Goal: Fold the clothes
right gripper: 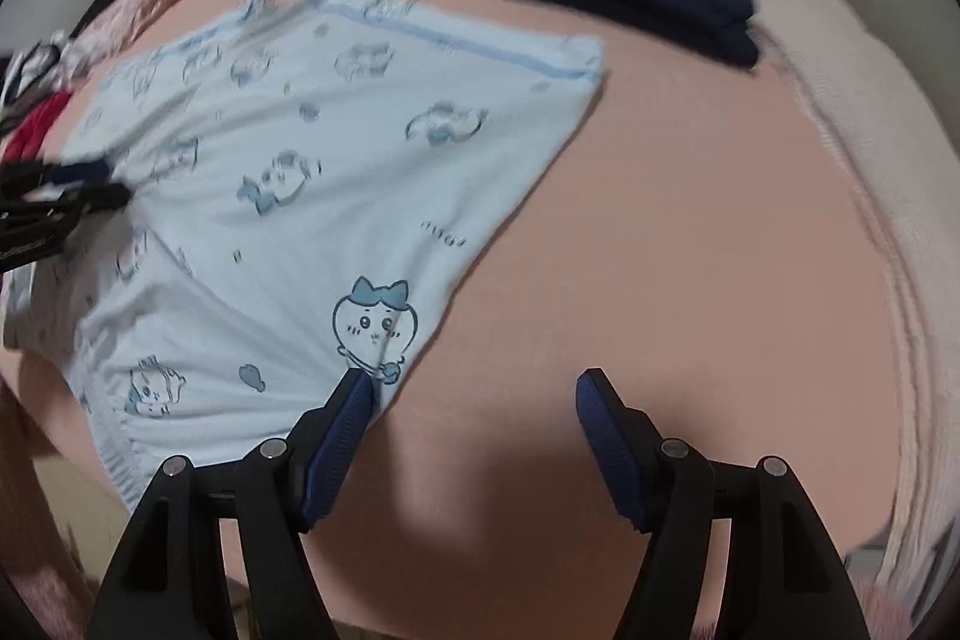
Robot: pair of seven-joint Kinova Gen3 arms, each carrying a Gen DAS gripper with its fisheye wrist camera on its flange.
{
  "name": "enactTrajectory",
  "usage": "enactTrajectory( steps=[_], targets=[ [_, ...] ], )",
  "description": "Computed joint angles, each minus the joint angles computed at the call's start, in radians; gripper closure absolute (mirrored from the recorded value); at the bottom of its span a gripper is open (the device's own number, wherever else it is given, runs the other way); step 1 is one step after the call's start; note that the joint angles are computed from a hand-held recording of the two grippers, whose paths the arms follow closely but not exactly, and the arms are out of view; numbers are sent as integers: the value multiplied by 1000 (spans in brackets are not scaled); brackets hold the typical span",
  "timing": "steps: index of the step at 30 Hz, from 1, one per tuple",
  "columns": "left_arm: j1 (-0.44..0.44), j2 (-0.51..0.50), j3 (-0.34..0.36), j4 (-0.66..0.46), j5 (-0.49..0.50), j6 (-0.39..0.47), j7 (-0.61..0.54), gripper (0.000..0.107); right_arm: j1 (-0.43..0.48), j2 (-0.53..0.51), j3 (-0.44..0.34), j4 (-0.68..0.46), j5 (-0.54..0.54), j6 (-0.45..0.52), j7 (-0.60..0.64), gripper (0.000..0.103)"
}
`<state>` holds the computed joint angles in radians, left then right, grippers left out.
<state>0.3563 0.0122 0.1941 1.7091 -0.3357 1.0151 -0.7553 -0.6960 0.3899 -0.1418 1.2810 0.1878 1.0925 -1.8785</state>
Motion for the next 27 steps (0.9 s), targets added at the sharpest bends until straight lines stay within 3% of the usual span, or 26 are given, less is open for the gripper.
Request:
enactTrajectory(
  steps=[2, 4, 6, 9, 13, 15, 18, 20, 24, 27],
  targets=[
    [11, -17, 15, 19, 44, -75, -47, 63, 44, -28, -56, 34, -61, -66, 39, 34],
    [23, 7, 29, 17, 54, -95, -74, 63, 49, -37, -90, 38, -104, -98, 73, 34],
    [48, 56, 37, -12, 30, -51, -80, 62, -19, 6, -85, -1, -82, -66, 102, 34],
    [63, 55, 30, -14, -33, 24, 14, 61, -124, 42, -36, -21, 0, 17, 89, 34],
    [66, 16, -5, 1, -40, 115, 151, 61, -65, -1, -53, 29, -82, 53, 98, 34],
    [62, -2, -7, 20, -45, 92, 152, 61, -21, -20, -65, 41, -148, 54, 117, 34],
    [14, -34, -16, 4, 49, -23, 96, 61, 44, -45, -79, 43, -235, 3, 160, 34],
    [11, 9, -22, -46, 68, -52, 31, 61, 61, -41, -85, 9, -227, -15, 143, 34],
    [1, 106, -8, -178, 51, -4, -116, 61, -53, 65, 28, -168, -81, 71, 56, 34],
    [-27, 224, -44, -279, 105, -27, -234, 61, -50, 165, 53, -307, -3, 131, 44, 34]
  ],
)
